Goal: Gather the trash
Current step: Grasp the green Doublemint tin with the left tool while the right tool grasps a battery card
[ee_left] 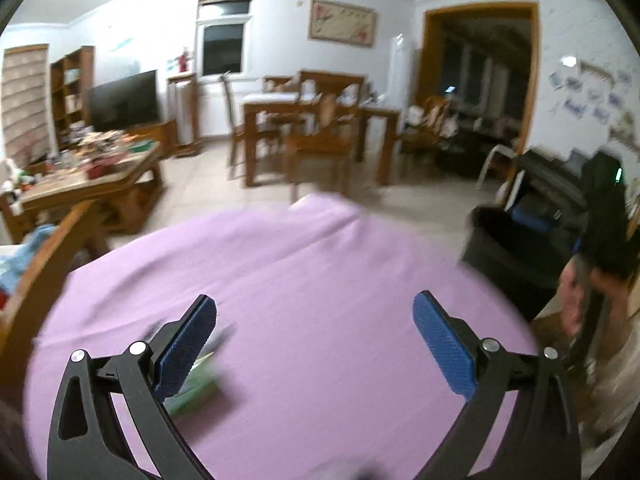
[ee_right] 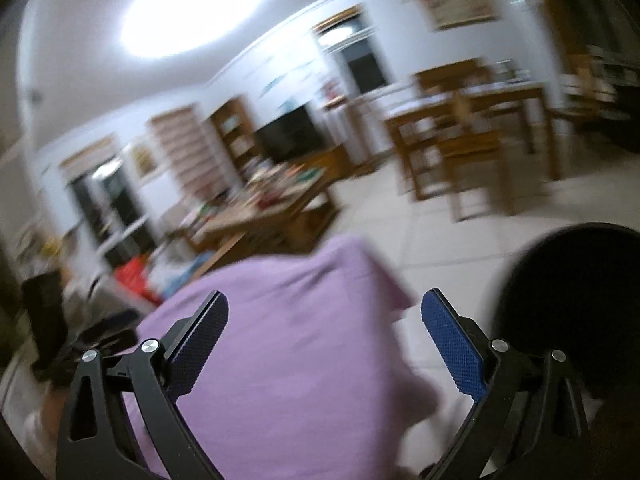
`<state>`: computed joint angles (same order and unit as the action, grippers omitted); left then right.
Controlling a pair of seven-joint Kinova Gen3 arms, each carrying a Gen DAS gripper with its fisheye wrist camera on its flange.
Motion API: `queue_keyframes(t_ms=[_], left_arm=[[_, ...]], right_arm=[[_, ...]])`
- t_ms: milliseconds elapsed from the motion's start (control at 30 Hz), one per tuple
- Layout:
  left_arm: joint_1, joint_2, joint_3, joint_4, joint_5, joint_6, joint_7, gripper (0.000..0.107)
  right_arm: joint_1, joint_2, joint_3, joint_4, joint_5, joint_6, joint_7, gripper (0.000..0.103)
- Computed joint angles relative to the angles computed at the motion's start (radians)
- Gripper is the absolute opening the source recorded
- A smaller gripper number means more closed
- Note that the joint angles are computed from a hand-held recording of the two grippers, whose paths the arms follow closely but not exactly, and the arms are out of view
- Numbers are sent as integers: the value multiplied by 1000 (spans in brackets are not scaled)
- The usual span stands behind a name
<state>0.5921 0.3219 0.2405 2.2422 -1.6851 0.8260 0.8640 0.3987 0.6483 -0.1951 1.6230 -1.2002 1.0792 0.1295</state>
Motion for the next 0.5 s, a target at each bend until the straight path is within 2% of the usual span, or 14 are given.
queue_keyframes(t_ms=[67,133,200,267,333,400,500], left_arm=[[-15,-17,-5,36,71,-10,-60,97],[-43,-34,-21,56,104,-62,-120,94],[-79,-41,-35,68,103,-126,-176,83],[-115,-27,-48,58,104,-181,-258,75],[-136,-16,-66,49,113,-217,-321,71],[-158,-10,-78,51,91,-265,-337,58],[-182,7,-81,77,21,-305,-275,46]], right_arm=[[-69,-27,-16,16,55,-10,11,88],[-152,-47,-38,27,120,-34,40,84],[-235,-64,-52,31,180,-71,59,74],[-305,-73,-63,34,236,-116,71,71],[-379,-68,-74,20,303,-157,64,71],[-426,-61,-94,16,358,-191,58,71],[-500,-36,-121,-19,437,-242,47,71]])
